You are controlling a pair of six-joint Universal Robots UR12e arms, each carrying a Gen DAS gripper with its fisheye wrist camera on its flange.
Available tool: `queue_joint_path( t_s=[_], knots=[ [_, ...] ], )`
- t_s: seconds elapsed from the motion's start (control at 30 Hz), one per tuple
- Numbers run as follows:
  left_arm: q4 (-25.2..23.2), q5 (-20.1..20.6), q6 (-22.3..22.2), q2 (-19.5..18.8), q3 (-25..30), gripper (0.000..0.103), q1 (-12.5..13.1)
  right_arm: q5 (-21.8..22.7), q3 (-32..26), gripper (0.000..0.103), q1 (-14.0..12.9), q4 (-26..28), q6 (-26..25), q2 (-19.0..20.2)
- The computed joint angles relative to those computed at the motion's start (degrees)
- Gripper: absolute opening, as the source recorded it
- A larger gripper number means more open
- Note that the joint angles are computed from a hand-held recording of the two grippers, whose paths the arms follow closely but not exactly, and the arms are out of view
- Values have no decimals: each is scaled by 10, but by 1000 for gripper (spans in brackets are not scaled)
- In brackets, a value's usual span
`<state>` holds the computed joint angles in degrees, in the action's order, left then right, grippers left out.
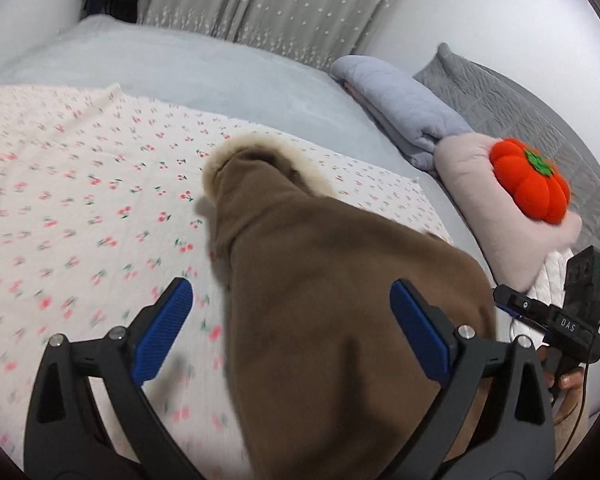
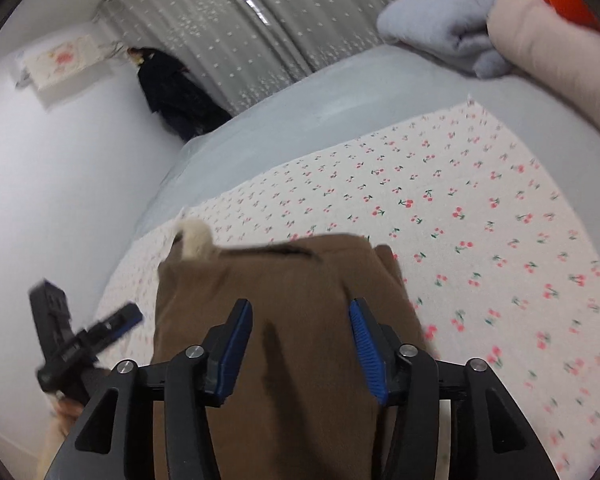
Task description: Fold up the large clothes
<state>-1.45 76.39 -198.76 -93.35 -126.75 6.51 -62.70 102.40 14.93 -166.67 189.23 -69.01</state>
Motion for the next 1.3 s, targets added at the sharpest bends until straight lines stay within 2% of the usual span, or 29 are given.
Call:
queue_joint_path(
  t_s=[0.03,0.13,0.27,0.4,0.47,0.5,0.53,0.57,0.6,0.63,0.67,0.7,0.73,0.8,0.83,0.87,0.93,0.97,1.0,1.03,1.07,1.1,1.13,1.17,1.23,1.3],
  knots=[
    [-4,6,5,15,-8,99,-6,-12,13,55,3,2,-16,-15],
    [-11,23,14,51,-33,99,-25,-13,56,55,8,-1,-51,-54],
    [14,25,0,76,-68,99,-51,-41,102,55,20,-28,-73,-87],
    [41,37,-10,71,-97,99,-78,-27,135,55,19,-27,-84,-98],
    [34,39,-3,62,-106,100,-91,-56,144,55,23,-17,-100,-94],
    [4,67,9,59,-102,100,-106,-74,147,54,25,-11,-119,-91],
    [-3,78,19,59,-100,100,-112,-95,150,53,28,-13,-149,-86],
    [2,74,22,61,-101,100,-111,-106,153,53,28,-17,-160,-84],
    [2,47,19,68,-107,100,-98,-101,158,53,25,-22,-162,-87],
    [0,20,9,75,-112,100,-85,-76,166,55,15,-27,-154,-94],
    [-1,-24,-18,84,-123,100,-61,-53,172,57,5,-32,-142,-100],
    [-1,-46,-36,89,-129,100,-49,-26,179,64,-7,-35,-127,-106],
    [-3,-66,-54,93,-134,99,-37,11,187,76,-23,-36,-110,-113],
    [-8,-114,-87,96,-144,99,-12,74,199,85,-51,-38,-77,-118],
    [-4,-142,-100,93,-148,99,-1,86,199,86,-57,-32,-64,-118],
    [2,-183,-117,87,-154,99,14,104,200,86,-68,-18,-44,-116],
    [0,-259,-148,68,-162,99,38,164,196,86,-89,46,-18,-104],
    [14,-307,-175,50,-168,99,51,193,193,86,-95,74,-12,-97],
    [33,-336,-197,35,-171,100,58,247,188,86,-105,122,-1,-80],
    [48,-351,-215,24,-174,101,61,280,187,86,-110,147,7,-70],
    [70,-364,-230,12,-175,101,62,312,187,86,-115,158,25,-57],
    [76,-359,-233,9,-174,101,59,319,189,85,-116,146,35,-52],
    [78,-348,-234,12,-173,97,56,315,187,79,-114,149,27,-53],
    [75,-322,-229,20,-170,86,46,311,186,73,-112,147,22,-55],
    [65,-286,-222,42,-167,80,36,303,188,55,-108,141,17,-61],
    [75,-272,-232,53,-169,77,33,306,191,48,-108,131,15,-70]
  ],
)
